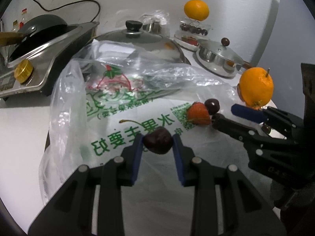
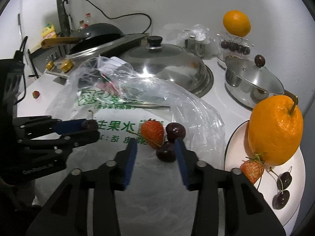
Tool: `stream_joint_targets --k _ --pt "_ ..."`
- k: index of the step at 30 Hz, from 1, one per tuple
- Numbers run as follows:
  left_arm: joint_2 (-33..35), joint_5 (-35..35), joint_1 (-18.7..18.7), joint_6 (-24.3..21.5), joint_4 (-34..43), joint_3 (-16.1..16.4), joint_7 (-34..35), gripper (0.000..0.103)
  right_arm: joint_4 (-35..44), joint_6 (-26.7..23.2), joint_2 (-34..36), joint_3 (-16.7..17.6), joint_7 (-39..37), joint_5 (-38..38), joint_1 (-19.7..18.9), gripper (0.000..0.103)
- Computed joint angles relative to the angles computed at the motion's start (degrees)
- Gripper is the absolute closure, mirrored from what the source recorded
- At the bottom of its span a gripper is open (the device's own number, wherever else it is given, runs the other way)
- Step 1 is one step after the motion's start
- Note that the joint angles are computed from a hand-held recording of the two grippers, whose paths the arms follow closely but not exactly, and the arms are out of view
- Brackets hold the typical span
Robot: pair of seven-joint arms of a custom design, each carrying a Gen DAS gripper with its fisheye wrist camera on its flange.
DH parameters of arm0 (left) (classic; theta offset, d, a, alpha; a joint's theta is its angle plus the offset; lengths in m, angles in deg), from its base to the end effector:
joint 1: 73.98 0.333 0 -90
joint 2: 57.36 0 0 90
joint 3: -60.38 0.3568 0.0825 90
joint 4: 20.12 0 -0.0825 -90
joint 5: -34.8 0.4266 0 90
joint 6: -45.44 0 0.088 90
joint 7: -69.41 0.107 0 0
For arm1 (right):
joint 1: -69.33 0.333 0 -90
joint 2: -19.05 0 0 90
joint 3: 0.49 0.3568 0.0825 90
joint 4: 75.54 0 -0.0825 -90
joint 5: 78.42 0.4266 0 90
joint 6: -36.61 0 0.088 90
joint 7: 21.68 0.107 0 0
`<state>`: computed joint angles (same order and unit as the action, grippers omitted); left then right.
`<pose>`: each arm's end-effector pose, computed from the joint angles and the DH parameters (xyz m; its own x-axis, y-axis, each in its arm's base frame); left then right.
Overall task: Organize fruits
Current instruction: 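Lift the cherry with the left gripper while the right approaches a strawberry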
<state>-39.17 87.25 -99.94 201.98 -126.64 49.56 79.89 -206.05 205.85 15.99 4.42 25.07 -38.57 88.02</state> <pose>0.5574 -0.4400 0.4198 -0.0384 -0.9861 0.1616 -0.7492 -0.0786 -0.6576 0.5481 0.1936 0.4665 0.5175 -0.8550 -0.0335 -0.6215 -0.3486 -0.7015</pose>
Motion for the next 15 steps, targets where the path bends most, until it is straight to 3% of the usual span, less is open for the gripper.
stream_joint_targets --k 15 --pt "0.3 0.3 0.3 1.8 -0.3 0.4 0.0 0.072 0.6 0.0 2.6 0.1 16.4 -19.7 -1.5 0.053"
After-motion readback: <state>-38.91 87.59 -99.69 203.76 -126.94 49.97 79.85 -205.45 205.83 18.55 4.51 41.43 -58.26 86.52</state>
